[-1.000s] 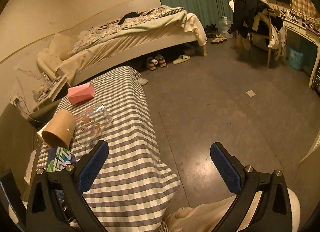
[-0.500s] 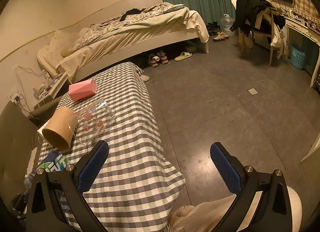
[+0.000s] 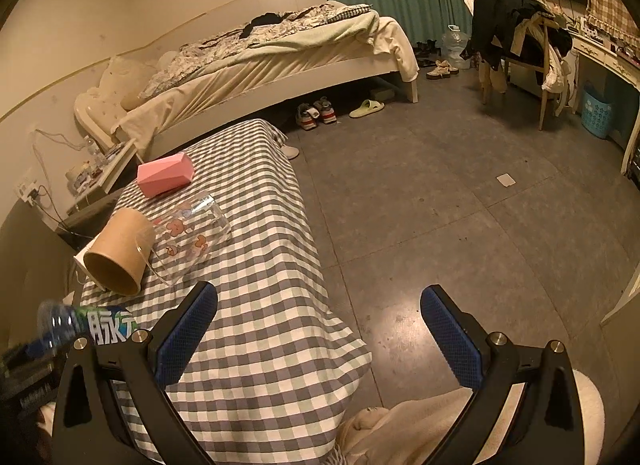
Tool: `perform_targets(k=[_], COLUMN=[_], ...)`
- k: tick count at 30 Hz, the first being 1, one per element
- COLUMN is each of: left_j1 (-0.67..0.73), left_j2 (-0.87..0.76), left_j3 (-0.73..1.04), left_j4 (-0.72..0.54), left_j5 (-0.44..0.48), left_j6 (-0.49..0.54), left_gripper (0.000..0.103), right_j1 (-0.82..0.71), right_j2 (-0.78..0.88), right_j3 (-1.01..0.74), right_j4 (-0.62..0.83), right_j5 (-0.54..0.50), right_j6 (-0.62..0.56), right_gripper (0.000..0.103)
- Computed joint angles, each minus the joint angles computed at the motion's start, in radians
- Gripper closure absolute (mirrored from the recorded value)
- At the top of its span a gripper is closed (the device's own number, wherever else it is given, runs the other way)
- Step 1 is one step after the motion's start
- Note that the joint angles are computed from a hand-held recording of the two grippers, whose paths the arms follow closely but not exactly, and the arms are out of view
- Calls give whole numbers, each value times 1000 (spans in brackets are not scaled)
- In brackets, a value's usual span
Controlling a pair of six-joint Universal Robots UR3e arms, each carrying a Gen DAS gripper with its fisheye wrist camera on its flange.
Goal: Flip cup upside down
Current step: 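Rotate the bottle upright with the left gripper and lower it to the table, then open the left gripper to release the standing bottle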
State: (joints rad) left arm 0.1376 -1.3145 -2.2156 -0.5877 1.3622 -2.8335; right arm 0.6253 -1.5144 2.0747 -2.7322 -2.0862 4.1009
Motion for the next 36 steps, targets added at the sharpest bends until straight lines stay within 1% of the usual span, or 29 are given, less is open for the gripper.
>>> perform_targets(k=[6,10,14,16,18,21,25,27,30,34,36], left_j1=[-16,-19,-2,5,16,32,87,128,209,419,574], left_j2=[-122,-148,-127,-105,-77,-29,71,144,260,459,582], left_j3=[77,79,52,37,26,24,37,34,36,51,67], left_j4=[50,84,96,100,94,73,-14,-51,-127,-347,-525], left_j5=[-1,-8,-37,-40,-55,-70,-129,-169,-234,-410,-523], left_j6=[-20,-16,18,26,41,49,64,81,113,224,328], left_gripper=[29,29,27,19,15,15,15,15,15,15,15], right_j1=[-6,-12,-5,3,14,36,99,125,182,249,281], right_j2=[8,10,12,12,13,8,-5,-1,26,79,110], right_j3=[-1,1,-5,-9,-22,-49,-137,-198,-318,-482,-549], right_j4=[1,-4,-4,-2,19,62,144,172,232,287,309], right_j5=[6,10,-3,-16,-32,-57,-134,-158,-224,-270,-293], right_j6=[-8,-5,-6,-6,1,14,24,-7,-42,-88,-99], right_gripper=[1,1,1,1,1,1,1,1,1,1,1])
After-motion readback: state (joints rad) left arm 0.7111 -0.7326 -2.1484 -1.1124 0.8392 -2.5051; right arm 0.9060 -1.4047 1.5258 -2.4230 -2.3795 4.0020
